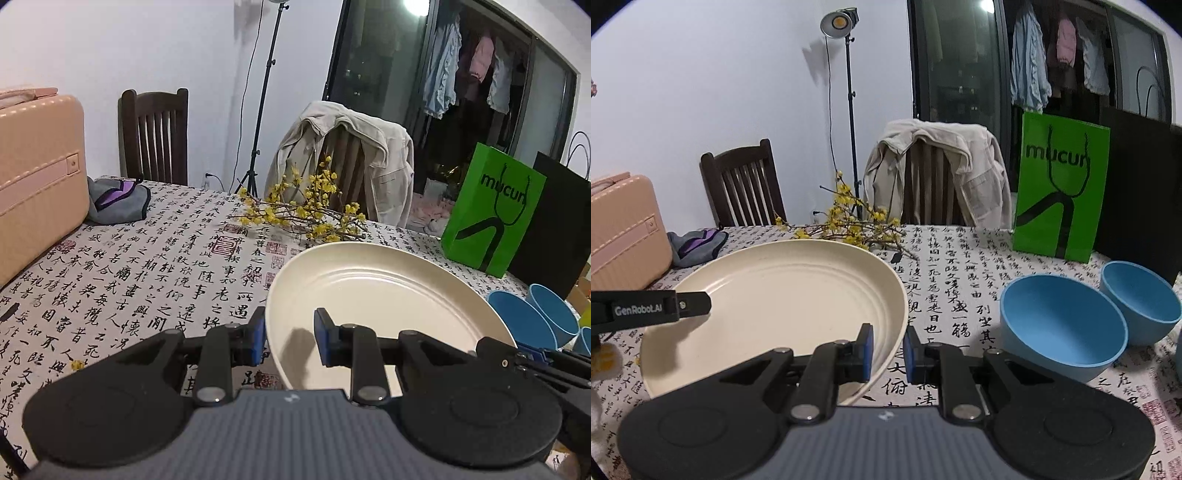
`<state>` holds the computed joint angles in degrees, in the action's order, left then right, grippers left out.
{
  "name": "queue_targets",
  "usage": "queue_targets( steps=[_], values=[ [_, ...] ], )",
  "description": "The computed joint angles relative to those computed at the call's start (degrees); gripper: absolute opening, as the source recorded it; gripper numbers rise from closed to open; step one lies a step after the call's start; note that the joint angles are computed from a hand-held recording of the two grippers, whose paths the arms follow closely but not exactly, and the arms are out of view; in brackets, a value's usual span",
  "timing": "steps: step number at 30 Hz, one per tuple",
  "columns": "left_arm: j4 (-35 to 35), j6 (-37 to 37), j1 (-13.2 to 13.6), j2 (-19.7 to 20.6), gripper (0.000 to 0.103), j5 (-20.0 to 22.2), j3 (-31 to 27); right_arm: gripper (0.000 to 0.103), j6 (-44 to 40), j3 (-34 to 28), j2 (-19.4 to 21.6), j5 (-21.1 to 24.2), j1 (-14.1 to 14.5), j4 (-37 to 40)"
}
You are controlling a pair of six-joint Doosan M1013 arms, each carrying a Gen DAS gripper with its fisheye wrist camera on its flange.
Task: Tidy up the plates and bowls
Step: 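Carry the held cream plate toward the other cream plate with both grippers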
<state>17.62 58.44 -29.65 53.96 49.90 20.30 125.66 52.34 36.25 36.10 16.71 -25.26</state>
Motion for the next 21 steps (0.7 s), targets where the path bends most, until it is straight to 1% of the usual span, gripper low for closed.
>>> queue_targets(
  steps=[11, 16, 21],
  values=[
    [3.00, -2.69, 0.01, -5.95, 0.027, -6.13, 11.23, 0.017, 1.76, 3.21, -1.99, -2.95, 0.89, -2.52],
    [4.79, -4.49, -0.06, -8.11, 0.027, -8.25, 15.22, 0.017, 4.64, 4.87, -2.91, -4.02, 1.81, -6.48],
    [6.79, -6.57, -0.20, -10.06, 0.027, -10.15, 18.70, 0.017, 5.70, 6.22, -3.73, -5.05, 2.14, -7.49]
  ],
)
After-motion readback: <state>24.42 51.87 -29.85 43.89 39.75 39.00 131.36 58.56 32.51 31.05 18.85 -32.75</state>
